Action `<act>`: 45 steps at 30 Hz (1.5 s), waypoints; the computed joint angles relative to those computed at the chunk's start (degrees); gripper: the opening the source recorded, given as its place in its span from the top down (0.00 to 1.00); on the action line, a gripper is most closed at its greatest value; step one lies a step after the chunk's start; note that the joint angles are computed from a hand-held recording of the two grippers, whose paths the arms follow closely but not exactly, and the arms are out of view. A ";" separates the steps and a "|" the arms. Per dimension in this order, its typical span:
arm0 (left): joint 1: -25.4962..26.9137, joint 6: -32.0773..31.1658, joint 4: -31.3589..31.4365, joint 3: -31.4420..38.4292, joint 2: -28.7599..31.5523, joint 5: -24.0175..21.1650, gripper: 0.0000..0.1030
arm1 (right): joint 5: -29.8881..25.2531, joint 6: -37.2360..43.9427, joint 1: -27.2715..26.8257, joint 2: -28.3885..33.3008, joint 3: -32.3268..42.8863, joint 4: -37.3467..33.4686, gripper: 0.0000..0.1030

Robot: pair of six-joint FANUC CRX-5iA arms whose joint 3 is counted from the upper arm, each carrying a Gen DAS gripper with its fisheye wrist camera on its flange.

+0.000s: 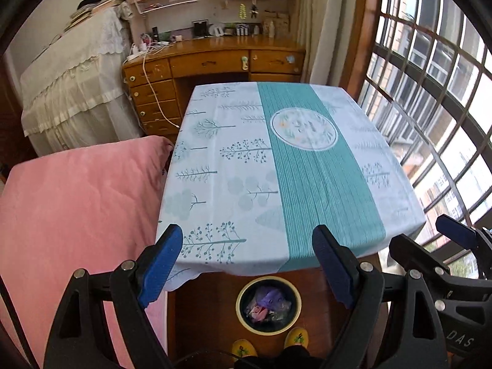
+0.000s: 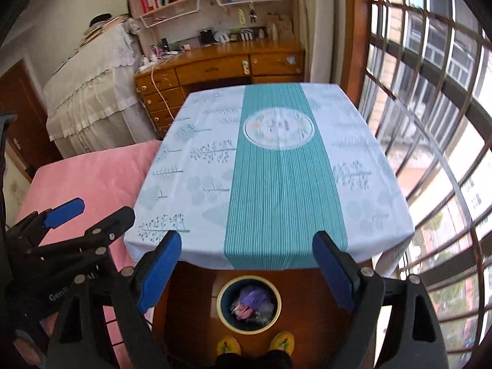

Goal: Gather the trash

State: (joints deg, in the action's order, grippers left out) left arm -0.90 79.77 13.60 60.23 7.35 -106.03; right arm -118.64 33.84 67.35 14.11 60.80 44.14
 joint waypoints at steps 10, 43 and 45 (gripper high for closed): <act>-4.49 4.86 -5.04 7.42 3.75 -4.05 0.18 | 4.16 1.25 -1.93 -4.64 -5.77 -2.22 0.15; -10.19 6.99 -7.28 6.71 4.46 -5.77 0.18 | 5.49 -1.08 -1.45 -12.39 -16.40 -3.33 0.15; -10.10 6.90 -7.12 6.64 4.46 -5.75 0.18 | 5.59 -1.26 -1.33 -12.79 -16.87 -3.41 0.15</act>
State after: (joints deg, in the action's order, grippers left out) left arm -11.01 86.67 6.48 66.87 11.80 -111.78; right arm -113.05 32.57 66.02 1.32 43.93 40.73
